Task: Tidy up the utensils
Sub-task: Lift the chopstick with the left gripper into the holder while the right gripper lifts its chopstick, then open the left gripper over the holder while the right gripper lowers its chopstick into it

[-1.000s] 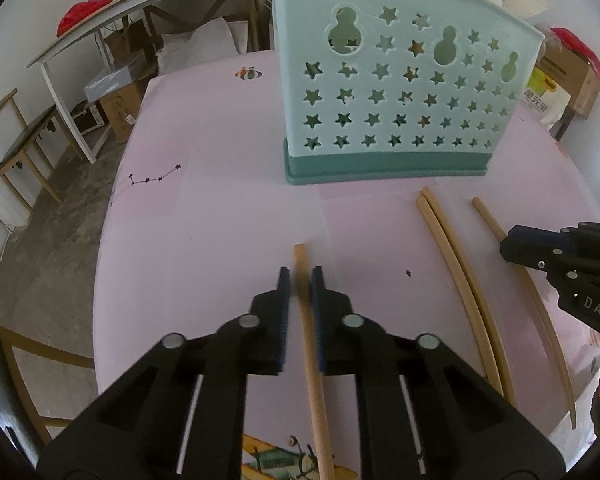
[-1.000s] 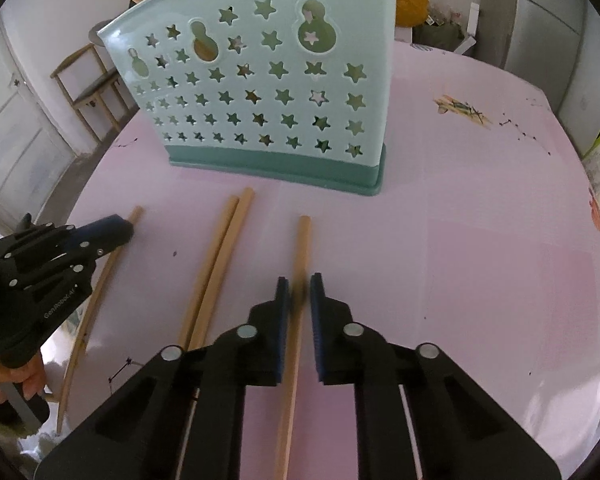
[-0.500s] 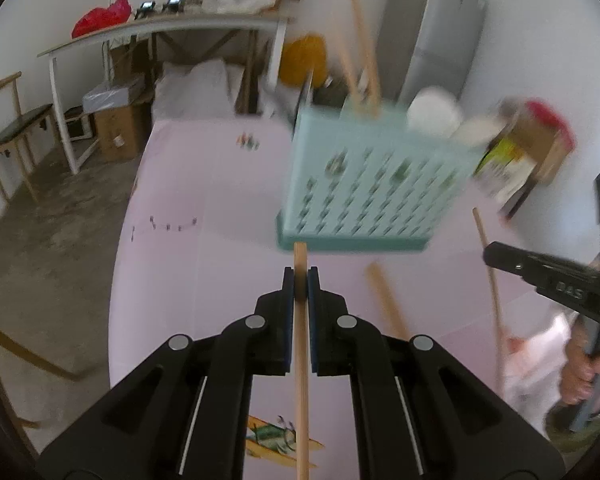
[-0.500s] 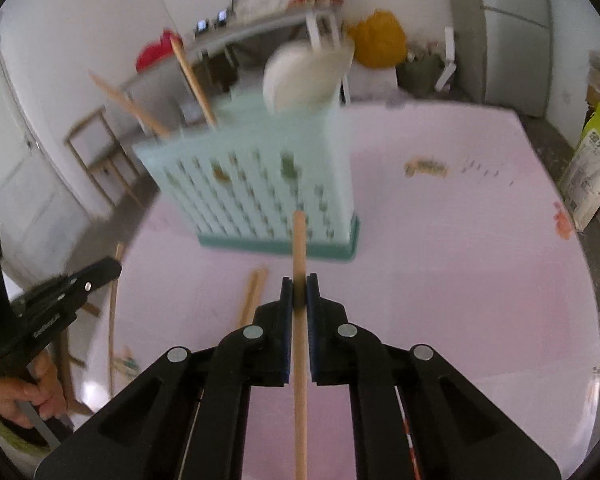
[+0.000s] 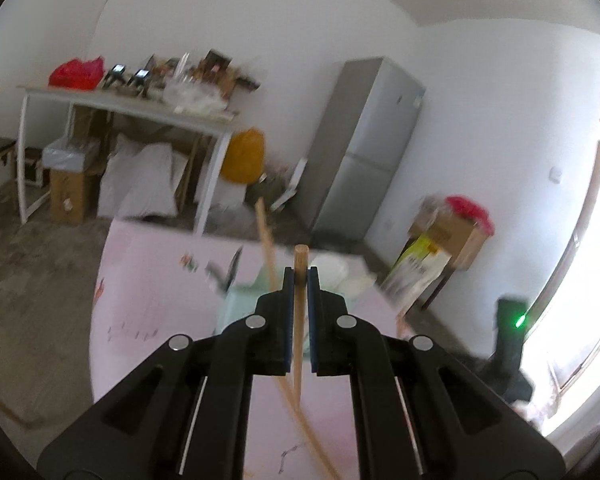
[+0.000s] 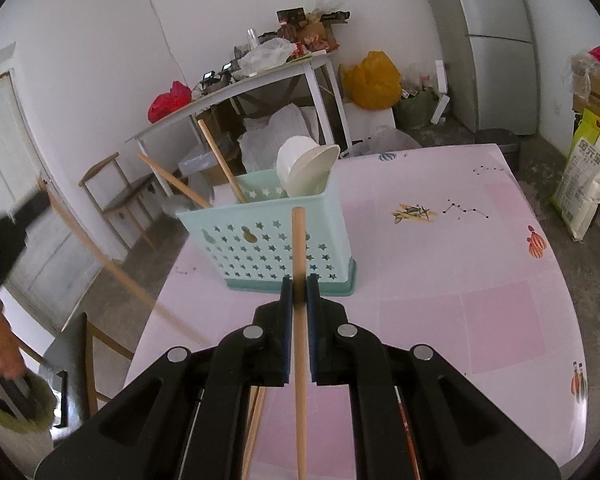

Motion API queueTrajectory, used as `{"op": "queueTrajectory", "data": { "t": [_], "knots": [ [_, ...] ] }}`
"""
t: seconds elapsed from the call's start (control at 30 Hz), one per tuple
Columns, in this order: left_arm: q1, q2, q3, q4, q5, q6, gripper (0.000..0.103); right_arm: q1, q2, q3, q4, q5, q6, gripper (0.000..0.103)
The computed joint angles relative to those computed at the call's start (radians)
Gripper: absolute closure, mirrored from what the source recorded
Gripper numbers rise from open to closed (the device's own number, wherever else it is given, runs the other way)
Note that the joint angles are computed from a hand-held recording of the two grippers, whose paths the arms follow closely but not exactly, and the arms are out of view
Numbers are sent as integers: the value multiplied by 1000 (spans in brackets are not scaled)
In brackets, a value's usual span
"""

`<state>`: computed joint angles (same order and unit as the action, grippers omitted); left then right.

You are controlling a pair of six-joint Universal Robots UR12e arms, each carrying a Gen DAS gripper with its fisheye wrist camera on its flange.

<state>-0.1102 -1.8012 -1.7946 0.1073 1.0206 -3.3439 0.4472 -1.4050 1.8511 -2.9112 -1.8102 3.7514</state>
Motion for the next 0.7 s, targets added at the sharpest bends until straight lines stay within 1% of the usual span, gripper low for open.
{"op": "queueTrajectory", "data": {
  "t": [0.2, 0.3, 0.37, 0.43, 0.5, 0.6, 0.7],
  "knots": [
    [-12, -36, 97, 65, -28, -36, 98, -7, -2, 11, -25, 6, 0, 96],
    [-34, -69, 169, 85, 8, -28, 99, -7, -2, 16, -31, 7, -2, 96],
    [-48, -89, 210, 80, 28, -19, 99, -10, -2, 21, -42, 13, -2, 96],
    [-65, -107, 247, 68, 66, 2, 99, -15, -2, 26, -52, 22, 3, 96],
    [-83, -125, 278, 57, 117, 26, 99, -19, -2, 30, -58, 35, 13, 96],
    [-117, -164, 320, 33, 218, 77, 99, -24, 1, 32, -66, 47, 13, 96],
    [-138, -197, 333, 34, 272, 100, 99, -27, 4, 34, -72, 57, 13, 96]
  ]
}}
